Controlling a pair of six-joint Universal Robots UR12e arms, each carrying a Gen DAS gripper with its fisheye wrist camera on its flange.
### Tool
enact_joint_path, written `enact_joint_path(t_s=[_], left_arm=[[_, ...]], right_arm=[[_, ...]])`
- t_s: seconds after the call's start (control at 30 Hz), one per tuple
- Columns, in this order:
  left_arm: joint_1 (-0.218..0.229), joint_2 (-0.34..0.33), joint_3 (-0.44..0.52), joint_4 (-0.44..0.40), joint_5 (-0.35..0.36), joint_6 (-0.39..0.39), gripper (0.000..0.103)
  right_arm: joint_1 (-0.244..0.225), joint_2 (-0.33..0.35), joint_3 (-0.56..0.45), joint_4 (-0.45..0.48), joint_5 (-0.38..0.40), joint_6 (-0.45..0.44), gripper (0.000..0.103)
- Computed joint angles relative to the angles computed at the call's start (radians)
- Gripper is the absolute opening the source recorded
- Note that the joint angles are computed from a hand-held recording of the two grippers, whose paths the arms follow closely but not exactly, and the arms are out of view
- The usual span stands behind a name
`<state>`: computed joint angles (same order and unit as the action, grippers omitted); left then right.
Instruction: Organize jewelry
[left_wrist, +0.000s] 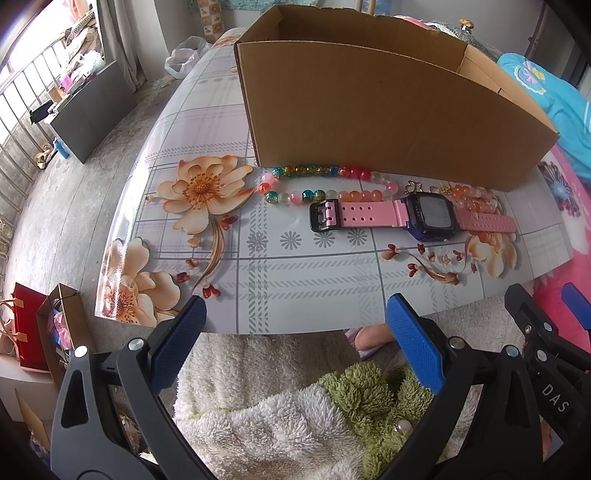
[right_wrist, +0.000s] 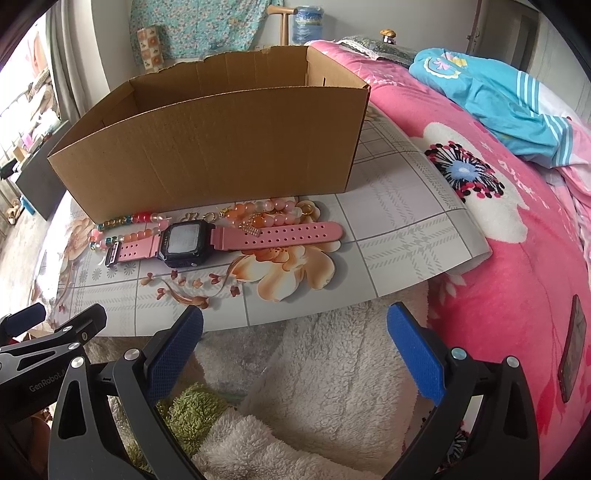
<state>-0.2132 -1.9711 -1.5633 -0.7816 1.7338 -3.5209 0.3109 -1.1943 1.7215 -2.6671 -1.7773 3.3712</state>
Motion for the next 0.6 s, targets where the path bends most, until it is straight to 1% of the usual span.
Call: enact_joint_path(t_s=[0.6], left_arm=[[-0.003,0.000,0.000,0.002,0.005,-0.002,0.094]], right_arm=[[-0.004,-0.004,0.005,-0.010,0.000,-0.001,0.098]])
